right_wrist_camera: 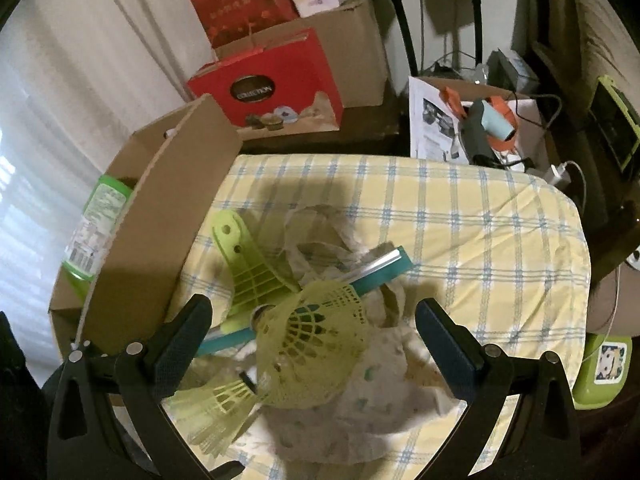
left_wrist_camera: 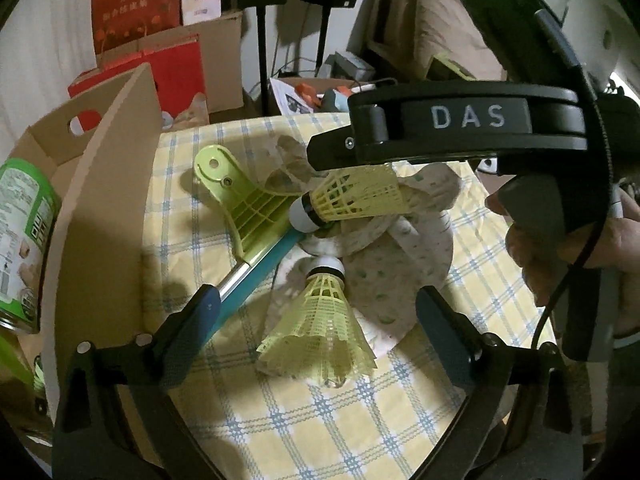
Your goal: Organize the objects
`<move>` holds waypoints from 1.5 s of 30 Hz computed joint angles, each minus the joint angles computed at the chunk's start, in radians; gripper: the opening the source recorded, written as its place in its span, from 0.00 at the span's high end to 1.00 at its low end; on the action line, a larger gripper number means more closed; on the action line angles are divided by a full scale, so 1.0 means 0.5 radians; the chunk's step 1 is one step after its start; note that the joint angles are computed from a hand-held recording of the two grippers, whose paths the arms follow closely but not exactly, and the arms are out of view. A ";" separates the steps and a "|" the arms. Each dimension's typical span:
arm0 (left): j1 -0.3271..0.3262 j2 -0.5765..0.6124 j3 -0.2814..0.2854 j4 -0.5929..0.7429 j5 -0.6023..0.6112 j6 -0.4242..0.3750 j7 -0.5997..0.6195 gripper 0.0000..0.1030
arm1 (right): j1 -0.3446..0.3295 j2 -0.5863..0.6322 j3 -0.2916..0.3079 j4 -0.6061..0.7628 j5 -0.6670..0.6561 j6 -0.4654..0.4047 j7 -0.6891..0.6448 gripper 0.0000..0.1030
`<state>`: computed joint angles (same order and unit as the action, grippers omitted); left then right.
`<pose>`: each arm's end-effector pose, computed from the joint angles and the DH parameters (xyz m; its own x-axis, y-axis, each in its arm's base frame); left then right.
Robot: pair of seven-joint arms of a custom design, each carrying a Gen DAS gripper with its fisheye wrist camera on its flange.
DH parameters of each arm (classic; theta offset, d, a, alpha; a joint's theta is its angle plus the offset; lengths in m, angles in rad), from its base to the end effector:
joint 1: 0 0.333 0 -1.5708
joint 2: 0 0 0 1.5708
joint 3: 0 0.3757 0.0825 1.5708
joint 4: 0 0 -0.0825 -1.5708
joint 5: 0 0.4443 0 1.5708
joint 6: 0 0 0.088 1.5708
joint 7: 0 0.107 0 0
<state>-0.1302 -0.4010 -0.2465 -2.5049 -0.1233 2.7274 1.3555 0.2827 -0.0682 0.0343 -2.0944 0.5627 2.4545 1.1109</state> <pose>0.4542 -0.1835 0.5149 -0.1159 -0.9843 0.1333 -0.8271 0.0213 -0.5617 0.5857 0.1925 0.5313 0.4552 -0.8417 -0.2903 -0.8267 -0.2785 -0.4888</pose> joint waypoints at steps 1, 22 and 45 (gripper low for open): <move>-0.008 0.005 0.009 0.000 -0.013 -0.002 0.007 0.09 | 0.000 0.009 -0.001 0.004 0.003 -0.008 0.003 0.02; -0.048 0.000 0.041 -0.034 -0.141 -0.057 -0.008 0.66 | 0.026 -0.074 0.008 -0.090 0.030 0.006 -0.055 0.60; -0.013 -0.039 0.034 -0.037 -0.072 -0.083 -0.062 0.71 | 0.088 -0.148 -0.025 -0.182 0.105 -0.092 -0.098 0.68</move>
<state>-0.1366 -0.4205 -0.2296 -2.5234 -0.1591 2.6859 1.3245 0.3267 -0.1420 0.0218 -2.1853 0.6150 2.4086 1.0618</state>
